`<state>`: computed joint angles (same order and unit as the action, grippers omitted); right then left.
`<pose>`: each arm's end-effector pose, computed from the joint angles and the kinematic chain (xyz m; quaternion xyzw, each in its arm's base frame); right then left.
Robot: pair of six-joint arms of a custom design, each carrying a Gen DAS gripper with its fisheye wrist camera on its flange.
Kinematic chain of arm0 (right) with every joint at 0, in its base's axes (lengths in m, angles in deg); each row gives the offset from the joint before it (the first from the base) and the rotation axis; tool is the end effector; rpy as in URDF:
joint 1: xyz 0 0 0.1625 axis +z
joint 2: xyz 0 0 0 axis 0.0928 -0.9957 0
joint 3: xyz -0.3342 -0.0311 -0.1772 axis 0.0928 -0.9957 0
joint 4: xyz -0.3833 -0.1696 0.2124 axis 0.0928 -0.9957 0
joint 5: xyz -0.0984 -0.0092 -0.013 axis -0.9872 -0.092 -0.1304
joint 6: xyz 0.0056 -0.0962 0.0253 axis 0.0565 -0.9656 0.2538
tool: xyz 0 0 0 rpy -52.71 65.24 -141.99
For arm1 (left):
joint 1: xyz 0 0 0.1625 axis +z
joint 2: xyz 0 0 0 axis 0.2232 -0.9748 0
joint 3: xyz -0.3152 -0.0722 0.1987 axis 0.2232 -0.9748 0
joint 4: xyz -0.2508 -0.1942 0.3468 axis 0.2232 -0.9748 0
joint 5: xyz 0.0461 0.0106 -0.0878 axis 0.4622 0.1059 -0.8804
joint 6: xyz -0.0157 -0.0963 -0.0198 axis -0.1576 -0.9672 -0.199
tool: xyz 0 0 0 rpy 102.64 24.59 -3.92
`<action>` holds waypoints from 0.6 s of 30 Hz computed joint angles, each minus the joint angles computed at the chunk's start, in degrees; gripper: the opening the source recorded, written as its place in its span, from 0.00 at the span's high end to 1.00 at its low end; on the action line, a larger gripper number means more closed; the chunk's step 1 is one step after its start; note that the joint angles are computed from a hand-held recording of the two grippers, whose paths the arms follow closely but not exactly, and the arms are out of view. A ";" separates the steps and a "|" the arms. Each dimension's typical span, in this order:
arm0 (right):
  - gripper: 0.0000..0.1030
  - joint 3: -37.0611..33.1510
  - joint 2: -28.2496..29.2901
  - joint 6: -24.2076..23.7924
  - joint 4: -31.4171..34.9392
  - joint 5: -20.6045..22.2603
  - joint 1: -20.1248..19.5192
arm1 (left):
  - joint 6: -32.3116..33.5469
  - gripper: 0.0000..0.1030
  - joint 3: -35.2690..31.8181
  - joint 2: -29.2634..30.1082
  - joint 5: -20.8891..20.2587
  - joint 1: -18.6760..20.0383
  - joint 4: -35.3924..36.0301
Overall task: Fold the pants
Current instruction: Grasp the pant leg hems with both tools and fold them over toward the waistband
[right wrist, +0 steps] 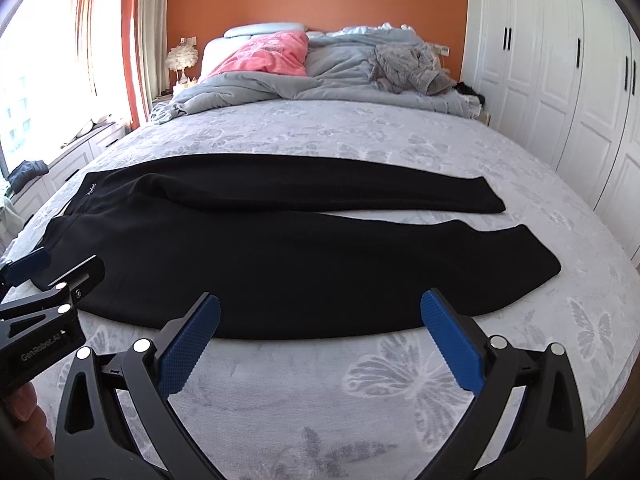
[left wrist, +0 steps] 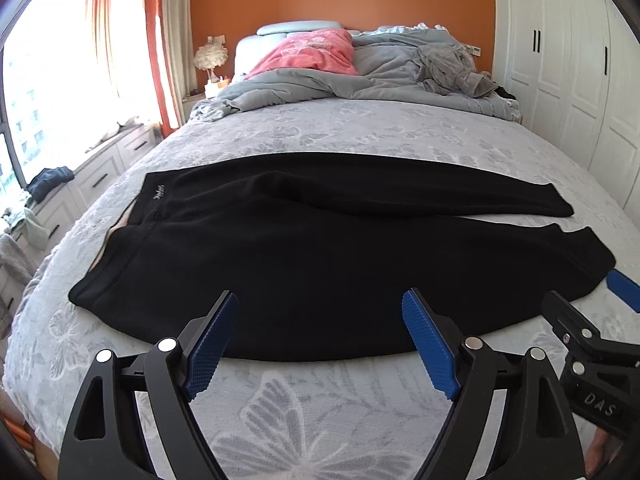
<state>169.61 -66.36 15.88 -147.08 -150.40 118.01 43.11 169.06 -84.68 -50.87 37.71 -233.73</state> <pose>0.3455 -0.4122 -0.0337 0.2263 -0.8548 0.3506 0.3085 -0.0268 -0.3836 0.2644 0.0842 0.8253 -0.4131 0.3757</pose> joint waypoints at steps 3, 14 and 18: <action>0.04 1.68 -9.26 8.35 12.88 9.21 -5.45 | 2.25 0.18 -3.87 -0.90 -5.67 3.19 1.71; 0.04 -17.30 -9.09 1.15 21.36 9.58 -22.00 | 19.09 0.18 -34.11 20.34 -6.09 24.84 -7.45; 0.05 -27.44 -2.39 -2.87 20.05 7.92 -25.41 | 19.38 0.18 -50.92 32.40 -5.18 33.93 -5.25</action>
